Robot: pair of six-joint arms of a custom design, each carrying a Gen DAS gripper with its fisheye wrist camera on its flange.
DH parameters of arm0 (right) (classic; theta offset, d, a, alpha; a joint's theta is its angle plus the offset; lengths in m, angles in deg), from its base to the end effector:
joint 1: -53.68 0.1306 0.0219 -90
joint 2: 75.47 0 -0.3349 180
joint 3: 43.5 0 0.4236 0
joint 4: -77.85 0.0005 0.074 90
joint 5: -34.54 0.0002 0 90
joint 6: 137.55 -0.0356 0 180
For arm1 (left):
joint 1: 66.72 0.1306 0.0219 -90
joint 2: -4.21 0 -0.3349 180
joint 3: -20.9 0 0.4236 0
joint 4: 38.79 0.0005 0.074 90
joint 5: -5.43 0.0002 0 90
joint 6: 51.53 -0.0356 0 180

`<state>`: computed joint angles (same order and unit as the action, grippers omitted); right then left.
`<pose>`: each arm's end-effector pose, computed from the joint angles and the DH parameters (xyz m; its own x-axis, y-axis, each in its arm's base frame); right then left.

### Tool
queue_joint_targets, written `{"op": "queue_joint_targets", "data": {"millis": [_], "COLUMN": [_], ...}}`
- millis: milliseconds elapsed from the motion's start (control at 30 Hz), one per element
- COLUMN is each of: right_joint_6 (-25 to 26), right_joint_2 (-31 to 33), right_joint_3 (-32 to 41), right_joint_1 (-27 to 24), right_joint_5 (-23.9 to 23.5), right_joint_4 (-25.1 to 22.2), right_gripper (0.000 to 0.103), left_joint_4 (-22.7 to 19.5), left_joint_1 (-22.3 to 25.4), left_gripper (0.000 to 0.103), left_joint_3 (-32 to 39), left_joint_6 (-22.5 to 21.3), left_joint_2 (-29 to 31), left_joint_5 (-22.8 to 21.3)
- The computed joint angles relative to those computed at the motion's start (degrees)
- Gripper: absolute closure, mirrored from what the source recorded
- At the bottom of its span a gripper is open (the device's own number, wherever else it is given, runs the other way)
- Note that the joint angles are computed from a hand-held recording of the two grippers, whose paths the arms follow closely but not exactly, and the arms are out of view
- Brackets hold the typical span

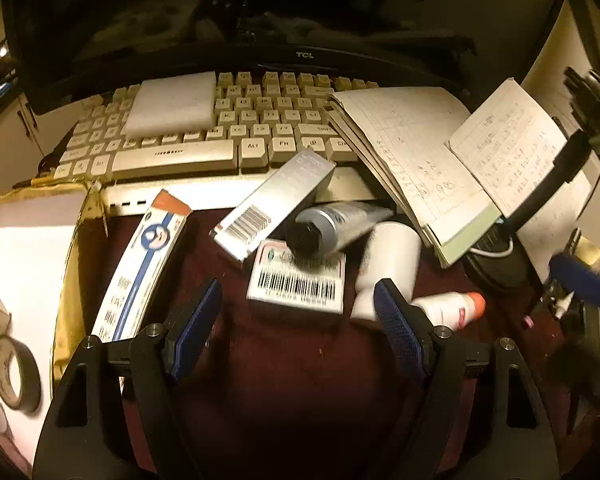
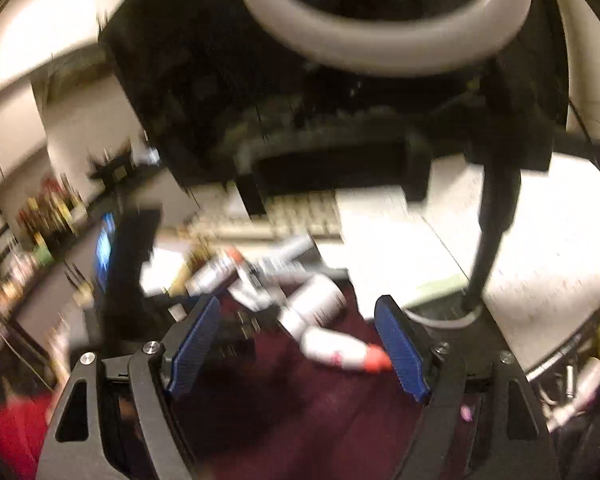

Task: Organize objects
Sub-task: 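Withdraw both open tools from the tray back over the desk items, then grasp the orange-capped white bottle with the right tool while the left tool grasps the barcode box, then carry the orange-capped bottle and barcode box over the tray with both tools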

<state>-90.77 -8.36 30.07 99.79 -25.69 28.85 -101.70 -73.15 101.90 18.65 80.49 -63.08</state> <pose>0.2833 0.2682 0.4157 -0.5963 0.2376 -0.7668 0.0499 0.9643 0.2599 0.4168 -0.0606 0.3997 -0.6940 0.3957 -0.6014 0.5649 0.8172 -0.1142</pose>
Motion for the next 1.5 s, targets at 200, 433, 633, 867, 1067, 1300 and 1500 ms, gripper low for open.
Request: {"op": "queue_joint_targets", "data": {"millis": [200, 433, 633, 867, 1067, 1300, 1500], "right_joint_6": [1.7, 8.4, 11.9, 10.3, 3.4, -1.2, -3.6], "right_joint_2": [2.3, 9.0, 12.2, 11.5, 7.6, 4.8, 5.3], "right_joint_3": [0.7, 4.7, 6.1, 4.7, 2.7, 0.3, -0.5], "right_joint_1": [-1.4, -2.6, -3.8, -4.9, -2.5, 4.0, 5.2], "right_joint_5": [-2.3, -2.6, -4.0, -7.3, -10.7, -7.5, -7.1], "right_joint_4": [-6.1, -10.2, -11.1, -9.0, -7.4, -3.0, -0.2], "right_gripper": [0.023, 0.035, 0.047, 0.076, 0.076, 0.077, 0.077], "left_joint_4": [-0.5, 0.7, -2.7, -9.3, -16.7, -22.7, -28.0], "left_joint_1": [0.2, -0.1, 1.7, 5.3, 10.9, 17.9, 23.5], "left_gripper": [0.031, 0.055, 0.056, 0.056, 0.056, 0.056, 0.056], "left_joint_3": [1.6, 0.0, 0.8, 0.1, -1.1, -3.7, -4.1], "left_joint_6": [0.1, -2.0, -4.3, -8.6, -15.9, -22.2, -28.5], "left_joint_2": [2.7, 1.9, 2.1, -0.1, -3.6, -6.7, -7.7], "left_joint_5": [-1.6, -3.2, -0.4, 4.1, 9.5, 14.1, 16.7]}}
